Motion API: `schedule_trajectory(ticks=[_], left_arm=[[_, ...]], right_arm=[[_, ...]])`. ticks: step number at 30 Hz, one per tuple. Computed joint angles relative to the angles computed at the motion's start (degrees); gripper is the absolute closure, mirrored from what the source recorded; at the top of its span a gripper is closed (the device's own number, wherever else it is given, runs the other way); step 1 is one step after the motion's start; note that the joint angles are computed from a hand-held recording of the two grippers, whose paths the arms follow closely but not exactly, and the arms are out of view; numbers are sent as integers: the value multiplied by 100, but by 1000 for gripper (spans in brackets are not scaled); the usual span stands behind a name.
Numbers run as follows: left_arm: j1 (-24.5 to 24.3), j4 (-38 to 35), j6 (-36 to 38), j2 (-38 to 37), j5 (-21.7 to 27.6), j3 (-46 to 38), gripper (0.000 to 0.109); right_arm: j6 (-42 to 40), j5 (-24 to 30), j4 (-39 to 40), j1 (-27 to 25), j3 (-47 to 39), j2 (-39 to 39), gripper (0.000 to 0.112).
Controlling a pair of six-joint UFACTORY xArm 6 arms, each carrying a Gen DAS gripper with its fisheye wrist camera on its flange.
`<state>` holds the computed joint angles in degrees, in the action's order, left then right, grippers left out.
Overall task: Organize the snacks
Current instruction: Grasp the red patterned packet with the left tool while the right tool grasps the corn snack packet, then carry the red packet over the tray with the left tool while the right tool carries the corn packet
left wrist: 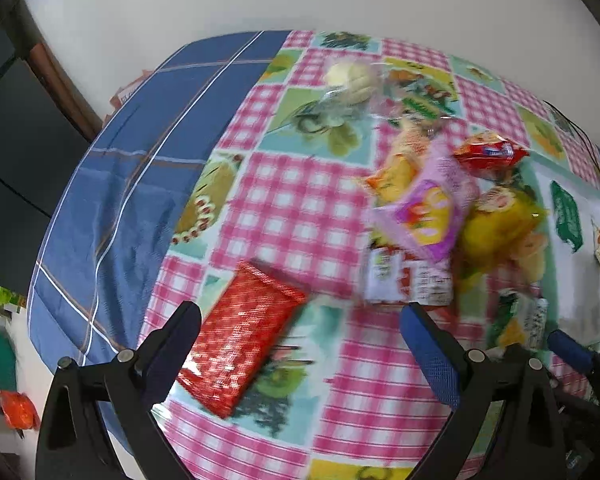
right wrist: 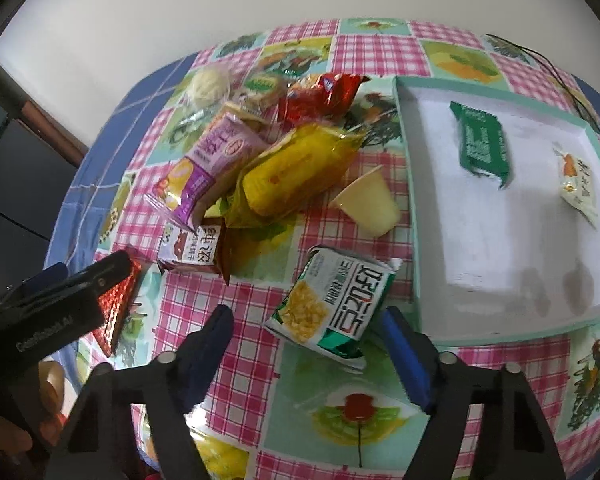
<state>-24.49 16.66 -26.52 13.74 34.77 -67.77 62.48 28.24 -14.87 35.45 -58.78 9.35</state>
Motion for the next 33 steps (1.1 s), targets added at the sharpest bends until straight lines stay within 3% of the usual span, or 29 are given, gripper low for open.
schedule_trajectory(ticks=[7, 10, 17, 21, 33], left_arm=[[428, -270, 403, 211, -13, 113, 11], [472, -454, 606, 383, 38, 38, 17], [493, -691, 817, 513, -84, 95, 41], [419, -456, 675, 466, -146, 171, 54], [107, -171, 185, 275, -234, 368, 60]], right_arm=[[-23, 345, 143, -11, -485, 454, 41], [-138, 397, 266, -28, -669, 638, 42], [-237, 510, 400, -57, -942, 932, 50], [-265, 551, 330, -42, -886, 886, 53], [-298, 767, 143, 43, -879, 837, 59]])
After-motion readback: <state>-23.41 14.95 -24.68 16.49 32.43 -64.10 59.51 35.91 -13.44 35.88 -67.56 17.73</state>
